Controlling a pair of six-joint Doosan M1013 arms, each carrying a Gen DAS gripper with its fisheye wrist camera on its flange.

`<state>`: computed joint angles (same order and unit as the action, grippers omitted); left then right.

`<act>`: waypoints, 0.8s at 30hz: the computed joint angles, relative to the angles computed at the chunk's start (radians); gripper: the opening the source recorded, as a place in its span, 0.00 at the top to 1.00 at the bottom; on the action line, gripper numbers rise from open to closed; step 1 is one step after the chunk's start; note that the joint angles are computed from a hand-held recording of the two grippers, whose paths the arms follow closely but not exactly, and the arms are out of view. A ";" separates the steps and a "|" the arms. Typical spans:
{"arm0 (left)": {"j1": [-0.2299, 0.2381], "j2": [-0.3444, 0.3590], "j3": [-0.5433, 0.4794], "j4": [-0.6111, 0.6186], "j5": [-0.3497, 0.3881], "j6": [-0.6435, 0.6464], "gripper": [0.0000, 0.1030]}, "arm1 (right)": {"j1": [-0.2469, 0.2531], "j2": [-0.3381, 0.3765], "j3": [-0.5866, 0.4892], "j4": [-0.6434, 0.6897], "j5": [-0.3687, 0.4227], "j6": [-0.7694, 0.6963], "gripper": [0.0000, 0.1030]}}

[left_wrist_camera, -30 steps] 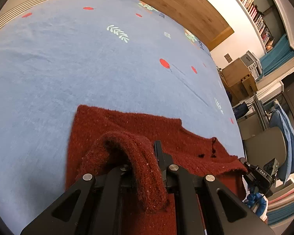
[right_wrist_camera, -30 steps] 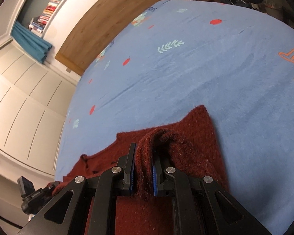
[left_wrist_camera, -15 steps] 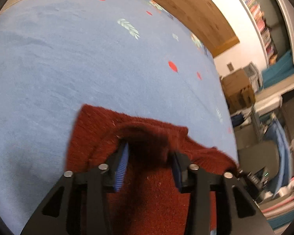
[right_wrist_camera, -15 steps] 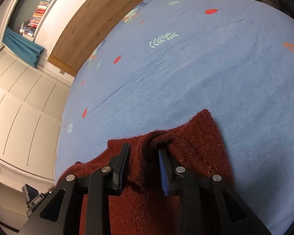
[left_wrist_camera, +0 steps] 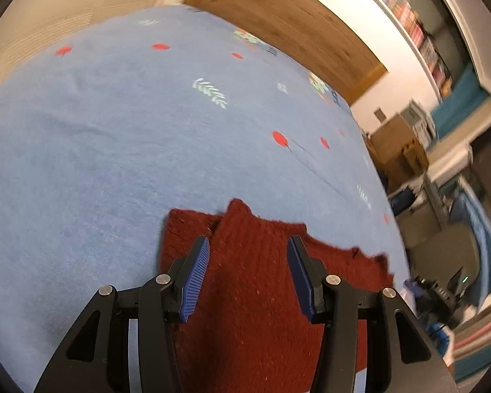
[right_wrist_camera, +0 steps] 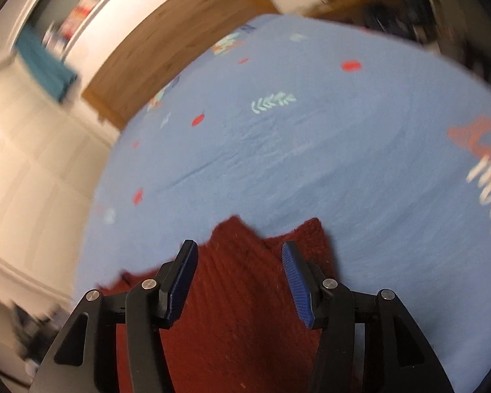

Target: Fold small clothes

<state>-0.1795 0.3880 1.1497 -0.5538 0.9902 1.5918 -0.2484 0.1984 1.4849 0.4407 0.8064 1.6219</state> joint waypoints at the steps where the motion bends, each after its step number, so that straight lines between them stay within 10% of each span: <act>1: -0.014 -0.005 0.003 0.033 -0.001 0.012 0.58 | 0.011 -0.006 0.004 -0.018 0.006 -0.021 0.46; 12: -0.089 -0.056 0.143 0.197 -0.018 0.050 0.58 | 0.104 -0.044 0.088 -0.315 0.065 -0.080 0.47; 24: -0.094 -0.127 0.273 0.223 -0.090 0.042 0.57 | 0.107 -0.110 0.197 -0.345 0.047 -0.088 0.47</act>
<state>-0.2740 0.2611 1.4223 -0.3310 0.9003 1.6341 -0.1414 0.0889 1.6823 0.0953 0.8537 1.5341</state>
